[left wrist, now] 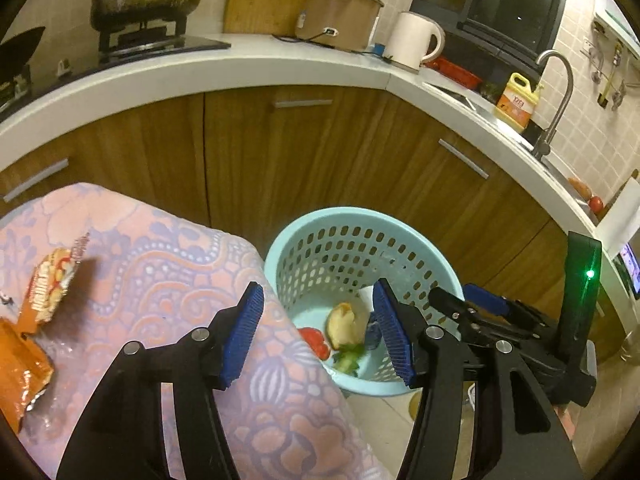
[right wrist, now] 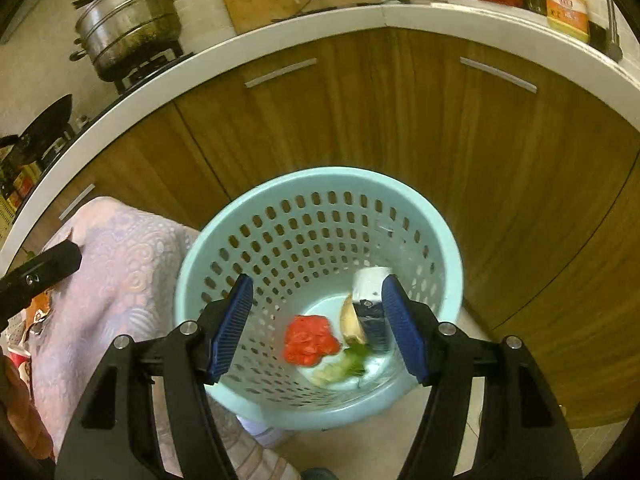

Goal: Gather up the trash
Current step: 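Move both tools over the blue basket and release the vegetable and carton, then reach the left tool to the white patterned paper while the right tool reaches the snack wrapper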

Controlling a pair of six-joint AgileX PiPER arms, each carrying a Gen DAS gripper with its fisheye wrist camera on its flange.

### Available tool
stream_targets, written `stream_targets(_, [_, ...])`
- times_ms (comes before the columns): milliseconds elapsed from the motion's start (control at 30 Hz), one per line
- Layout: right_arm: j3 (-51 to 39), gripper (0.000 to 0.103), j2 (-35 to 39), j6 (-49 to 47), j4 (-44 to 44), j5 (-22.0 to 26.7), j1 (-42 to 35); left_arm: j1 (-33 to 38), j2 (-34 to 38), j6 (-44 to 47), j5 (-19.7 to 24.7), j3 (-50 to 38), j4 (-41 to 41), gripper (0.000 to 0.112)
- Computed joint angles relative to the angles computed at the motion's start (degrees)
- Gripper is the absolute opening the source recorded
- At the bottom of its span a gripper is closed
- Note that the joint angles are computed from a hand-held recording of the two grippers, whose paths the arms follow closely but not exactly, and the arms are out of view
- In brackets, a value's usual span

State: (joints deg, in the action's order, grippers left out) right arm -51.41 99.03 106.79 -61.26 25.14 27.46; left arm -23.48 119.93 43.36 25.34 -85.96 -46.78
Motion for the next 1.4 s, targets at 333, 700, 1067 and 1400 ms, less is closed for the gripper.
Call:
stream_targets(333, [-13.5, 0.063, 1.9, -7.5, 1.8, 10.3, 12.8, 7.6, -13.4, 20.0, 0.6, 13.7, -16.1, 0.055])
stream_targets(700, [-35.7, 0.049, 13.4, -16.5, 1.4, 14.7, 22.5, 25.9, -26.0, 33.4, 5.7, 24.4, -22.0, 0.066])
stream_targets(1067, [-62.1, 0.033, 32.0, -31.0, 12.3, 16.9, 25.1, 47.6, -19.5, 36.6, 13.1, 20.0, -16.7, 0.067])
stream_targets(1400, [-67.0, 0.045, 37.5, -35.2, 18.1, 16.0, 24.4, 44.2, -9.5, 23.9, 11.8, 11.9, 0.1, 0.075])
